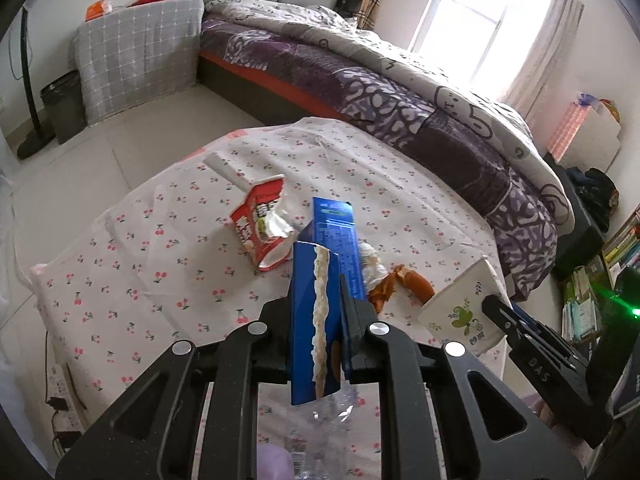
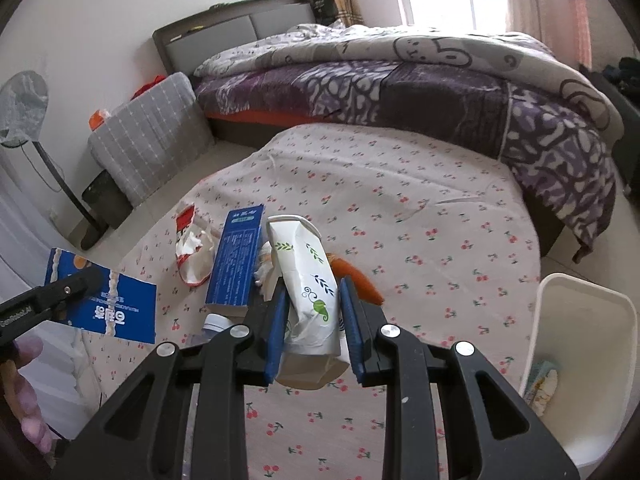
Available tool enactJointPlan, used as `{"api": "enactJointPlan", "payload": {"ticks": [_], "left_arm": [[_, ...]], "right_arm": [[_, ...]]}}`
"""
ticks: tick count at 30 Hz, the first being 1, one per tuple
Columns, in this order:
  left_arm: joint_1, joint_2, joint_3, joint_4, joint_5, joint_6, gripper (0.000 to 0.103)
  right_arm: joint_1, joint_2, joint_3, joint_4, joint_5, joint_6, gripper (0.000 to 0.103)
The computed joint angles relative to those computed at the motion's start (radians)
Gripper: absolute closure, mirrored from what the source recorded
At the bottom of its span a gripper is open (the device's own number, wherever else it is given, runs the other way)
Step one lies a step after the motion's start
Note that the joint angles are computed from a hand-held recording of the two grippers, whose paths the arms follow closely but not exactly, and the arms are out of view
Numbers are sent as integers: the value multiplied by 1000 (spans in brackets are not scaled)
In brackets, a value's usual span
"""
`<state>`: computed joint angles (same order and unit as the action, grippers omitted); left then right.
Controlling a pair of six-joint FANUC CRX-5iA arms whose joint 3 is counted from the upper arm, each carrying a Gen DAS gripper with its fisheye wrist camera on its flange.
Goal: Collect trash
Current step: 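Carry both items to the white bin and open both tools to drop them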
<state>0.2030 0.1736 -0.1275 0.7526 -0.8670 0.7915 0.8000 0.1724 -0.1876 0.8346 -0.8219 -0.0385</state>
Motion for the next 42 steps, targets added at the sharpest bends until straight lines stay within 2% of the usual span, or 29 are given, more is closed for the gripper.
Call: {"api": "enactJointPlan", "payload": {"ticks": [18,33,42], "left_arm": [[-97,-14,-25,35,4,-35,87],[-203,-34,-49,37,-4,-50,87],[-296,-57,-62,69,-28,-59,87]], "right_arm": [[6,-197,-183,95,-118,-161,76],[47,-377,-323,102,-317,-282,76],[86,-498,-401,91,-429,-357,74]]}}
